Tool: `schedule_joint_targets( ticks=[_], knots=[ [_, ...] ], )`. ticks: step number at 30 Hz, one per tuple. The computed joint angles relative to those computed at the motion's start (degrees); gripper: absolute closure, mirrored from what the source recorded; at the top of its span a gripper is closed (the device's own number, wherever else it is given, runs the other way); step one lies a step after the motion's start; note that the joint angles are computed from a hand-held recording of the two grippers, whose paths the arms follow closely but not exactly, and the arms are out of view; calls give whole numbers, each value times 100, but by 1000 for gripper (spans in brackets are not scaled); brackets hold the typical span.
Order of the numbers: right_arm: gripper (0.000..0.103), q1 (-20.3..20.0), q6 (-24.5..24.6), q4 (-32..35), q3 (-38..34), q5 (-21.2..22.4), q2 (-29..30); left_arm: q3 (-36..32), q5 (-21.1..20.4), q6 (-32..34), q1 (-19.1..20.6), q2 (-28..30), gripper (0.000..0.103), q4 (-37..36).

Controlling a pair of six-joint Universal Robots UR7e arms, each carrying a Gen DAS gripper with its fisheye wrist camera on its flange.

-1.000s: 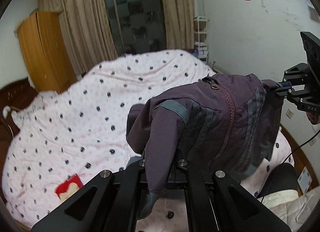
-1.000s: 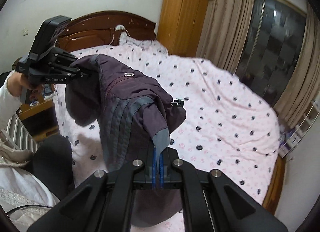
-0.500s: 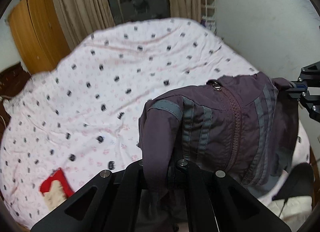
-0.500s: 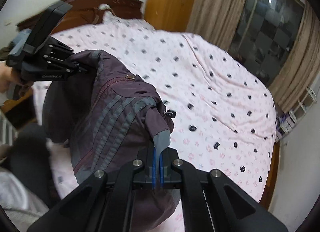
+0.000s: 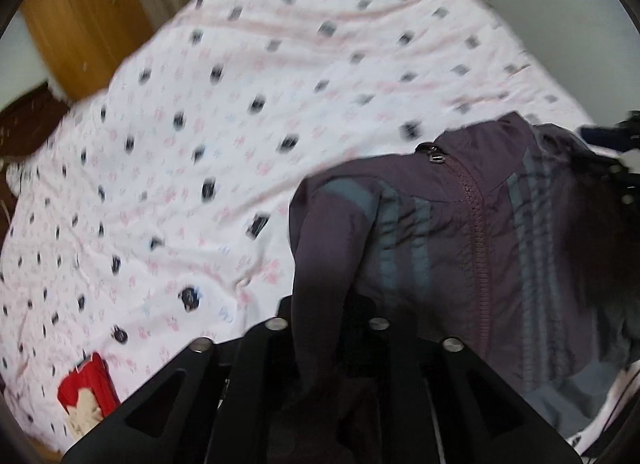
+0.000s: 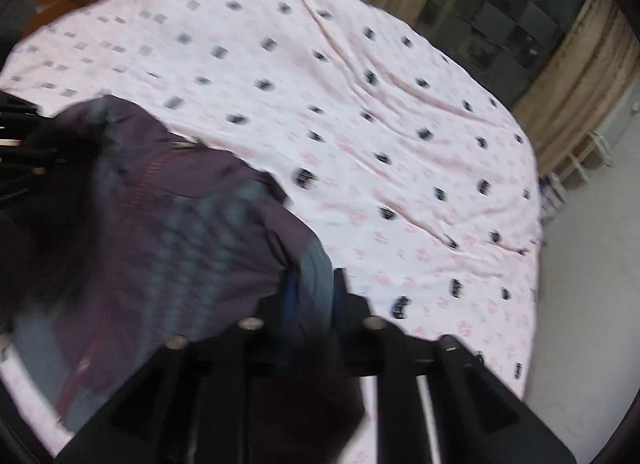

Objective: Fold clothes
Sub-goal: 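Swing the jacket down and spread it flat onto the bed with both tools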

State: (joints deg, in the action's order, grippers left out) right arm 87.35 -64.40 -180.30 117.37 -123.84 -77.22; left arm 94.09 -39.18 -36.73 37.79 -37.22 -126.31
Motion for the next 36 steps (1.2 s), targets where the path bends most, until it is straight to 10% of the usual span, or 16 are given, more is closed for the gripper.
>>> schedule_joint_targets(
  ticks=[5, 10, 14, 21, 28, 36],
  knots=[
    [73, -196, -78, -553, -256, -462, 578, 438, 1, -405, 262, -268, 71, -35],
    [71, -541, 126, -610, 137, 156, 79, 1080, -70, -656, 300, -805, 54, -641],
    [60, -711, -156, -967, 814, 729, -637, 1478, -356, -764, 312, -1294, 54, -1141],
    [51, -1309, -365, 276, 1966, 2053, -2865, 2635, 326, -1026, -828, -2107, 54, -890],
    [50, -3363, -2232, 2362, 3352, 3917, -5750, 4164, -691, -1845, -2373, -2292, 53, -1914],
    [50, -5572, -3363, 2907, 4299, 5091, -7064, 4440, -831, -2326, -3183, -1097, 53, -2065]
  ],
)
